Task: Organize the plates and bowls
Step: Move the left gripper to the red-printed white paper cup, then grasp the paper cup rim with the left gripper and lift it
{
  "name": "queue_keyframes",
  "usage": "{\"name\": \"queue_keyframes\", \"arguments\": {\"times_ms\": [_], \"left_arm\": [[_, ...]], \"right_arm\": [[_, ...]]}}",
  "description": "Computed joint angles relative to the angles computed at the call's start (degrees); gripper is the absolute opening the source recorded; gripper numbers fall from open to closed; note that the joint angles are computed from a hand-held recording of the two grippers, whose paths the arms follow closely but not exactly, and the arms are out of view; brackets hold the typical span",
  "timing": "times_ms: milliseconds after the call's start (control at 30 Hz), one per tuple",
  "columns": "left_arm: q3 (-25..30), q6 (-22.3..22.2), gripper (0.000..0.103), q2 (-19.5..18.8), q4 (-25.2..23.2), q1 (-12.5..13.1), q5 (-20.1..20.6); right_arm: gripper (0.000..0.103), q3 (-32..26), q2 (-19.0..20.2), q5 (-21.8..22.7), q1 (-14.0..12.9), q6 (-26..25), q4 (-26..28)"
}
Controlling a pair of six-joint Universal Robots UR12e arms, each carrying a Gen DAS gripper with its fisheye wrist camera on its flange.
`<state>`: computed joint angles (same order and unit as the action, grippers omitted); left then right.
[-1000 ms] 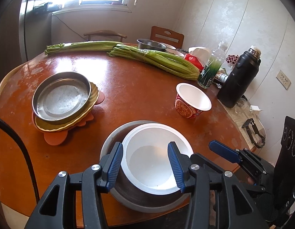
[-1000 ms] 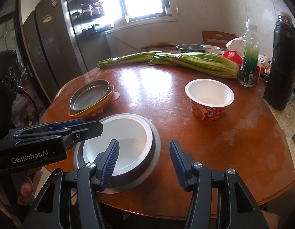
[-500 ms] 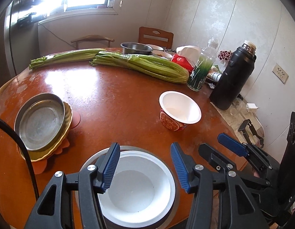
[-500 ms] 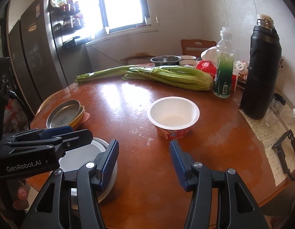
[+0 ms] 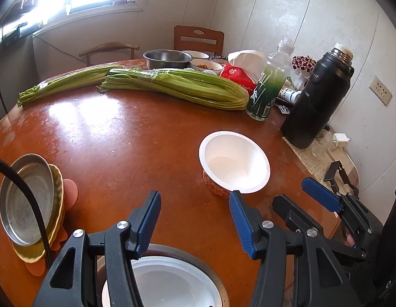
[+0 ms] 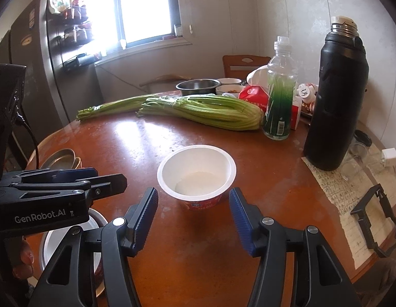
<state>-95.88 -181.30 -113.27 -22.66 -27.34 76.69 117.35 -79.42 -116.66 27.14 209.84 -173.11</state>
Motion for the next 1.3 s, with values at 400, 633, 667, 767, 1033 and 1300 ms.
{"name": "queue_keyframes", "arguments": {"times_ms": [400,633,667,767,1033,1300], "left_arm": [[5.5,-0.2,0.055,-3.6,-5.6,-0.2,-0.4],[7.4,-0.4,0.056,-4.9,-7.7,-0.2,-0.7],[7.7,-0.4,0.055,-5.1,-7.9,-0.2,-0.6],[8.4,-0.1,0.055,-5.6,-8.6,-0.3,-0.7],[10.2,0.7,0.055,-6.9,-11.0,-0.6,-1.5],[10.7,0.1,0.055,-7.4,-12.1,-0.2,-3.0]], "right_arm": [[0.060,-1.1,0.6,0.7,-2.4,0.8,2.7],[0.060,-1.2,0.7,3.6,-4.8,4.5,5.4],[0.060,-1.3,0.8,4.0,-5.1,4.6,5.7],[0.060,-1.6,1.1,5.0,-5.7,4.9,6.6],[0.060,-2.1,2.1,9.3,-6.8,4.0,7.1],[0.060,-3.0,3.2,12.2,-6.4,2.2,6.8]]}}
